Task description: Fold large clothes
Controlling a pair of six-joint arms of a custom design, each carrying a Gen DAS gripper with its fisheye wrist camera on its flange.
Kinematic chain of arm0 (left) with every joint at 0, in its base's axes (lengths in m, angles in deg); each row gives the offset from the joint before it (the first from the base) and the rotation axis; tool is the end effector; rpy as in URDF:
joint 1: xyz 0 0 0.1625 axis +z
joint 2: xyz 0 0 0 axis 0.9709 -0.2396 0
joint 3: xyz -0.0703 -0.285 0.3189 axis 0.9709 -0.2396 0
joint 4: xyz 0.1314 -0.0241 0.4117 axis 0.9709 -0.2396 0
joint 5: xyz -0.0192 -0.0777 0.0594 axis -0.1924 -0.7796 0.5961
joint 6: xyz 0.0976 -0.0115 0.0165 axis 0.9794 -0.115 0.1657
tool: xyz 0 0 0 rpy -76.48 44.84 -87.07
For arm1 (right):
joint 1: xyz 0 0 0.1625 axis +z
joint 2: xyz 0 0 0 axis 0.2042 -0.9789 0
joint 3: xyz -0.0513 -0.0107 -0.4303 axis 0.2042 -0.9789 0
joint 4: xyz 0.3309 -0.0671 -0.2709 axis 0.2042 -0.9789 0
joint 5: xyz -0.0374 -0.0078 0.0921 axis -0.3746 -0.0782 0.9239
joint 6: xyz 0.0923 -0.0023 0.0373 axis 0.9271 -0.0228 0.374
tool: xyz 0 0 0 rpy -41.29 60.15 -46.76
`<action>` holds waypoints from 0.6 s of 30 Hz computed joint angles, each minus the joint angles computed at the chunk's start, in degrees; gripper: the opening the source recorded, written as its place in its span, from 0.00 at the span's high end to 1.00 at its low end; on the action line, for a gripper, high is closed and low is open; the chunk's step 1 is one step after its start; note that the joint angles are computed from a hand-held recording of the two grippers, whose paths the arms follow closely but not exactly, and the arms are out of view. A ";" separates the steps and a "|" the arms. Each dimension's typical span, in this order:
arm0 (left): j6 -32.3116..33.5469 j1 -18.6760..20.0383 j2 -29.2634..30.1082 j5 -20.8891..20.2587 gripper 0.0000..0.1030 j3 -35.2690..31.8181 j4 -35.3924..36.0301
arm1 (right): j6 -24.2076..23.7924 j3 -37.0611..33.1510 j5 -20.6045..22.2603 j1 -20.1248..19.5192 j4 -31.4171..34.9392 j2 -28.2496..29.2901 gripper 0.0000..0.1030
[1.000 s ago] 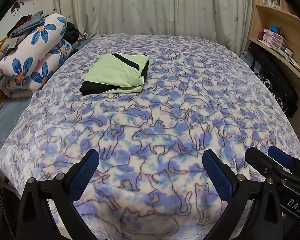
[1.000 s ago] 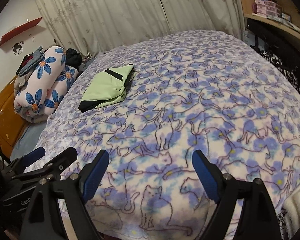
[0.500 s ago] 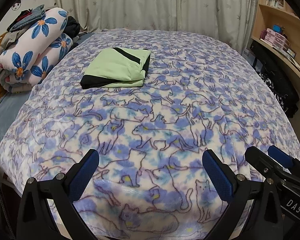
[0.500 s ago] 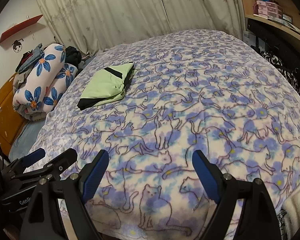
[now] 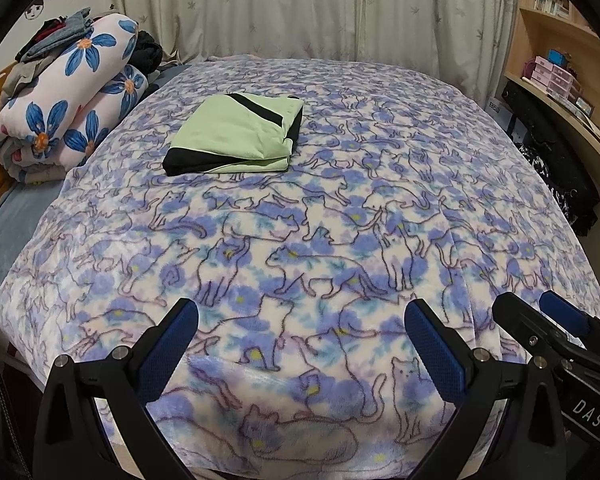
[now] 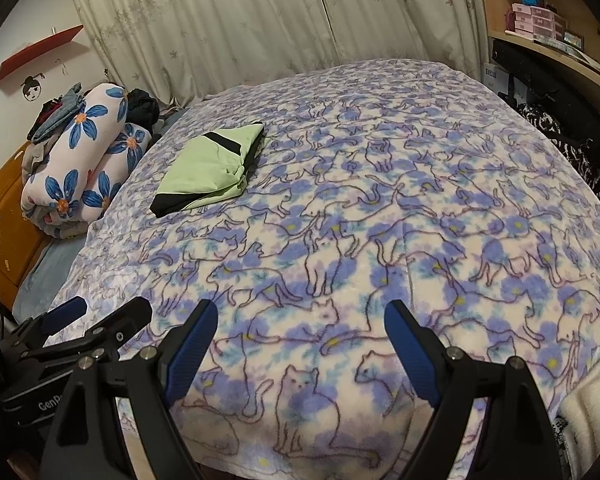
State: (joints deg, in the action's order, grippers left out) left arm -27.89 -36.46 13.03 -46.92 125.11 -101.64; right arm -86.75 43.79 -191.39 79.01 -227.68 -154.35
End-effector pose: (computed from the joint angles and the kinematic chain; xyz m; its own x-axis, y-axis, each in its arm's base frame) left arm -0.4311 -0.6369 0.0487 -0.7427 -0.0060 -0.6696 0.4191 0.7758 -0.4717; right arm 0.1022 -0.6353 0.3855 -0.8464 -0.0138 0.5324 -0.3611 0.7497 -0.5546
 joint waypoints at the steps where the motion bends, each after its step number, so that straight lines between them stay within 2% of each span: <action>1: 0.10 0.04 -0.02 0.11 0.01 0.08 -0.10 | 0.05 -0.05 -0.04 0.01 0.05 0.05 0.17; 18: -0.09 0.21 -1.01 -0.20 0.01 0.47 0.68 | 0.33 0.13 -0.30 0.23 -0.67 0.37 0.17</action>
State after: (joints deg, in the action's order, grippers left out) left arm -27.98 -36.25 12.01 -47.12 125.58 -100.97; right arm -86.42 43.93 -191.70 79.24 -228.35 -153.98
